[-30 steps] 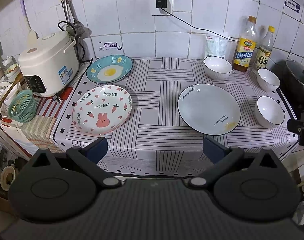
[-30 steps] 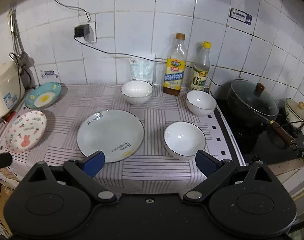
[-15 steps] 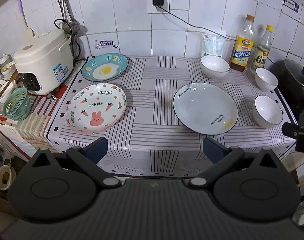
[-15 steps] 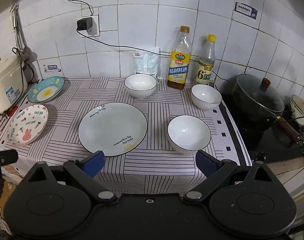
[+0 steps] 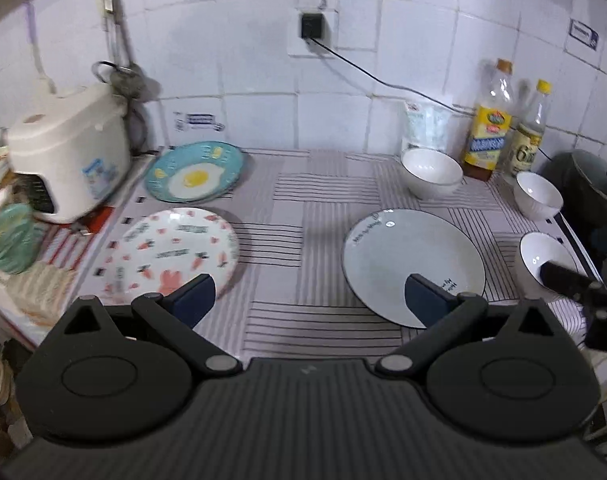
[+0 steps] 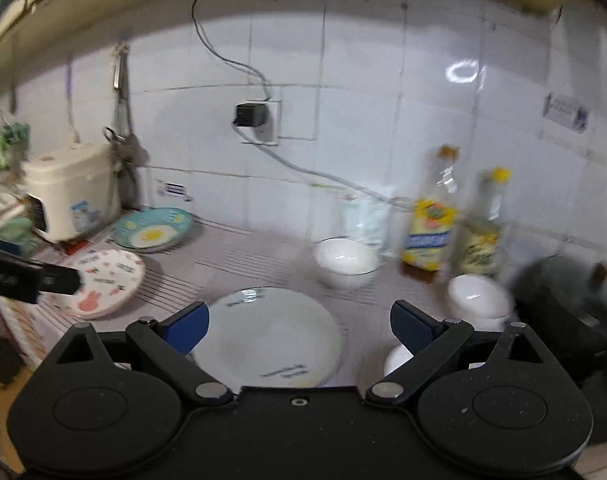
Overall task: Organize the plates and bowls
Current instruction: 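Reach both grippers to the white Morning Honey plate rim and close them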
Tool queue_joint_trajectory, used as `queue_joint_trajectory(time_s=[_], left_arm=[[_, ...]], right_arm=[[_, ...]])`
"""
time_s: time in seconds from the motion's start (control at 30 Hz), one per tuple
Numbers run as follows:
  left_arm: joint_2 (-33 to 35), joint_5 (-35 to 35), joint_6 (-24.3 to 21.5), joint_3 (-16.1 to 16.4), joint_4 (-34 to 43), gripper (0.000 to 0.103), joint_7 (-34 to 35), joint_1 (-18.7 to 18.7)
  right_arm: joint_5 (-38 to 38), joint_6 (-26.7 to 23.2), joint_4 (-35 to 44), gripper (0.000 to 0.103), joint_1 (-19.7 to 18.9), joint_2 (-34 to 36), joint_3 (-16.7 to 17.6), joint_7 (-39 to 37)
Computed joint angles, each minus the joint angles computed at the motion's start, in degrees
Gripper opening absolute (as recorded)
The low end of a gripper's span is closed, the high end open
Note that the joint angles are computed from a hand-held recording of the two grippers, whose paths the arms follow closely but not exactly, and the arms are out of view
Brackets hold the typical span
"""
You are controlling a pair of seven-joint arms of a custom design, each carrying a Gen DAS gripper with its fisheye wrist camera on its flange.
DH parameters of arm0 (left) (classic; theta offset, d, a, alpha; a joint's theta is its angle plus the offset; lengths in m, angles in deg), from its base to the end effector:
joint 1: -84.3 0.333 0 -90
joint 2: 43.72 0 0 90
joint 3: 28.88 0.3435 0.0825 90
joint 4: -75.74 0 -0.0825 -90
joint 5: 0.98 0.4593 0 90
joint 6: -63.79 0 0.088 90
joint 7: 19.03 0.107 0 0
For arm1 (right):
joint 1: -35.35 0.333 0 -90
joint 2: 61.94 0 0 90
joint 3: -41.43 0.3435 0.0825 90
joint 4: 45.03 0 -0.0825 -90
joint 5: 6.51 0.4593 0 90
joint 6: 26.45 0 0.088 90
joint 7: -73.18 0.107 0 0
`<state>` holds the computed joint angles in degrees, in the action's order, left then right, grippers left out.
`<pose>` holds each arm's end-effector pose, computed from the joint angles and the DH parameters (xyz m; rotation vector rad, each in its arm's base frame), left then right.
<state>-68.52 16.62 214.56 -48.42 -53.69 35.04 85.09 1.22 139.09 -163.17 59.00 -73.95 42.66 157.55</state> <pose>0.5026 -0.2041 0.6157 -1.7694 1.6624 -0.7785 0.5563 0.2506 0.6586 -1.8195 1.1761 -0.6231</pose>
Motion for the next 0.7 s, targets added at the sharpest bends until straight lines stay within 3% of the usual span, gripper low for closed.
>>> queue_joint_trajectory(time_s=[0.03,0.1,0.2,0.33,0.43,0.6,0.7], left_arm=[[1.21,0.49,0.98,-0.31,0.22,0.102,-0.24,0.32],[4.00,2.14,3.80,-0.93,0.61,0.102,-1.38,1.10],[9.21,3.32,3.97,-0.93,2.94,0.100,-2.43,0.66],[14.58,2.29,5.36,1.59,5.13,0.100,-1.78,-2.42],[17.98,4.66,4.99,2.62,7.27,0.099,-2.92,-3.94],[21.79,3.16,5.30,5.55,9.48,0.099,-1.58,-6.90],[23.75,-0.28,4.47,6.94,11.06,0.094,0.22,-8.13]], right_arm=[[4.97,-0.10,0.36,0.099,2.29,1.00,-2.03,-3.38],[10.84,-1.20,1.38,0.099,3.09,3.32,-2.93,-5.45],[16.74,-1.81,1.70,0.097,1.92,5.98,-1.75,-5.56],[21.94,0.12,0.79,0.094,0.21,8.81,0.39,-5.16],[27.89,0.76,0.92,0.094,-0.65,10.55,1.58,-9.28],[28.77,1.27,2.25,0.085,-2.99,13.53,3.69,-6.83],[27.49,1.64,3.23,0.078,-4.14,15.05,4.89,-4.98]])
